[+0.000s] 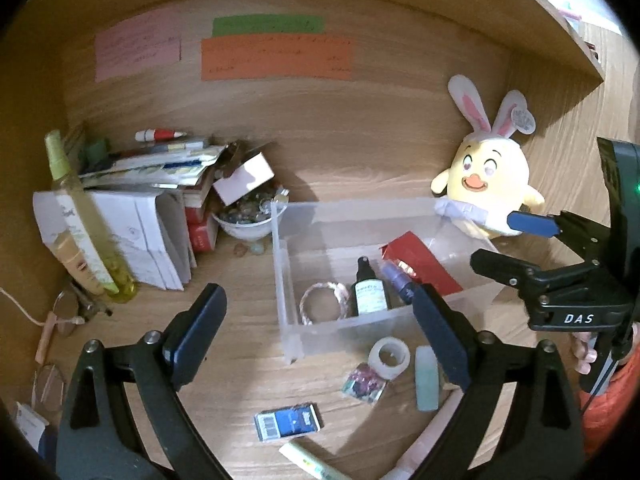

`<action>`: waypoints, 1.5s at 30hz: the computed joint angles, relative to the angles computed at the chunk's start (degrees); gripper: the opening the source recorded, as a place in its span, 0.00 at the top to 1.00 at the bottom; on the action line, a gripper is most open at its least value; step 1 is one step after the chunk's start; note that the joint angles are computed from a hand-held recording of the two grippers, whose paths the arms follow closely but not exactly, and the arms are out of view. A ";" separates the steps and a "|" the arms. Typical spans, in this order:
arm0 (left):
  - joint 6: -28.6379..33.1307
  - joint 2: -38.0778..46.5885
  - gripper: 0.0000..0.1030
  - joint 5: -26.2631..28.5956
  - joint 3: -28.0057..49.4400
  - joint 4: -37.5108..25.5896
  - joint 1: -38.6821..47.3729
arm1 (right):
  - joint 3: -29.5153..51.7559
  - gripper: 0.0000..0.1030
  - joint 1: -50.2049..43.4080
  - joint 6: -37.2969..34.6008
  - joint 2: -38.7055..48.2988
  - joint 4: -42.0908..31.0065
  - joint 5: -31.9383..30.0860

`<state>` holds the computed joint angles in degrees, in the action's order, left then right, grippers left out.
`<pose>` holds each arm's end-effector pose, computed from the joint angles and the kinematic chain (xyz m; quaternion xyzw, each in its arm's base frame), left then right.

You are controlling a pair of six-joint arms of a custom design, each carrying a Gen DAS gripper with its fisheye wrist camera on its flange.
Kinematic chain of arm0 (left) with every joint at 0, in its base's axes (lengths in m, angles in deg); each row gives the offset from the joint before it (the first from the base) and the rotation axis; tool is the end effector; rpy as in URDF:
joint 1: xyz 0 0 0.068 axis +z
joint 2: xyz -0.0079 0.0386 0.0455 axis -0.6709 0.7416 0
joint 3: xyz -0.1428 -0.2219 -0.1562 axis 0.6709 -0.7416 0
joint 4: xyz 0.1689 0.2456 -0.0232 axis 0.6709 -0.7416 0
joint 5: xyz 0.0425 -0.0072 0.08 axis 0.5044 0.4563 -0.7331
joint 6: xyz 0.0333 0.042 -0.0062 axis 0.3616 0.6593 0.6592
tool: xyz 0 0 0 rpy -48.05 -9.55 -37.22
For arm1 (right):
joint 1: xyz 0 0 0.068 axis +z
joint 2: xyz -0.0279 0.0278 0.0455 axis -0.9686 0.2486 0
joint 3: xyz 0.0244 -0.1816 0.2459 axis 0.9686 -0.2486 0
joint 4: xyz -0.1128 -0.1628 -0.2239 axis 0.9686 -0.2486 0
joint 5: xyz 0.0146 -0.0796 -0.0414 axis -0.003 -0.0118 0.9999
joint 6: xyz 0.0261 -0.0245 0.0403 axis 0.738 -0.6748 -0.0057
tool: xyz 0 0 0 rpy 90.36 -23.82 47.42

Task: Organize objects
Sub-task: 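Withdraw both grippers from the box toward the remaining items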

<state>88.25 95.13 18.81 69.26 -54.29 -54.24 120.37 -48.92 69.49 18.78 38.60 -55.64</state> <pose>0.2196 -0.0498 0.1674 0.0994 0.8900 -0.0883 0.4361 0.2518 0.1222 0.1951 -0.1642 0.8869 0.0606 0.4275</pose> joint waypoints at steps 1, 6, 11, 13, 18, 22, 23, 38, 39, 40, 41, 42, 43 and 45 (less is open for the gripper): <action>0.21 -0.18 0.08 0.19 -0.28 -0.38 0.39 | -0.52 0.15 0.19 0.30 -0.40 0.03 0.12; 1.00 -0.45 0.08 -0.08 -1.88 -0.89 1.52 | -3.52 0.15 1.36 0.87 -2.17 0.74 0.17; 0.42 0.28 0.08 0.13 -3.26 -1.20 2.67 | -5.58 0.15 1.64 1.30 -2.77 1.32 -1.63; 0.23 0.57 0.08 -0.25 -4.10 -1.14 2.72 | -6.32 0.14 1.69 1.63 -2.92 1.56 -2.31; -0.28 2.28 0.08 -0.42 -6.00 -0.50 2.73 | -7.50 0.15 2.45 2.12 -2.00 2.00 -1.65; -0.43 3.57 0.08 -0.52 -7.22 -0.12 2.74 | -8.55 0.14 2.40 3.07 -1.29 2.36 -1.97; -0.38 3.62 0.08 -1.05 -7.68 0.13 2.55 | -8.76 0.14 2.48 3.20 -1.22 2.36 -1.71; -0.23 8.77 0.08 0.04 -9.36 1.67 4.08 | -10.95 0.15 2.15 3.02 3.14 3.57 -3.63; -0.25 9.73 0.08 0.43 -9.28 2.01 4.39 | -10.97 0.15 2.06 3.17 3.65 3.76 -4.15; -0.10 10.49 0.08 0.76 -9.22 2.37 4.75 | -10.98 0.15 1.88 3.31 4.14 3.90 -4.87; -0.04 11.23 0.08 0.95 -9.11 2.61 4.93 | -10.98 0.15 1.69 3.37 4.69 4.06 -5.68; 0.08 12.51 0.08 0.95 -9.01 3.23 5.02 | -10.96 0.15 1.60 3.36 5.16 4.28 -6.13; 0.12 13.36 0.08 0.82 -8.91 3.63 4.98 | -10.93 0.16 1.59 3.26 5.57 4.47 -6.46; 0.19 15.14 0.08 0.68 -8.67 4.53 4.97 | -10.66 0.16 1.55 2.74 6.38 4.52 -7.30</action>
<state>88.45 110.27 19.49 60.59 -49.76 -49.27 109.71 -47.37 72.23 25.16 43.12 -62.95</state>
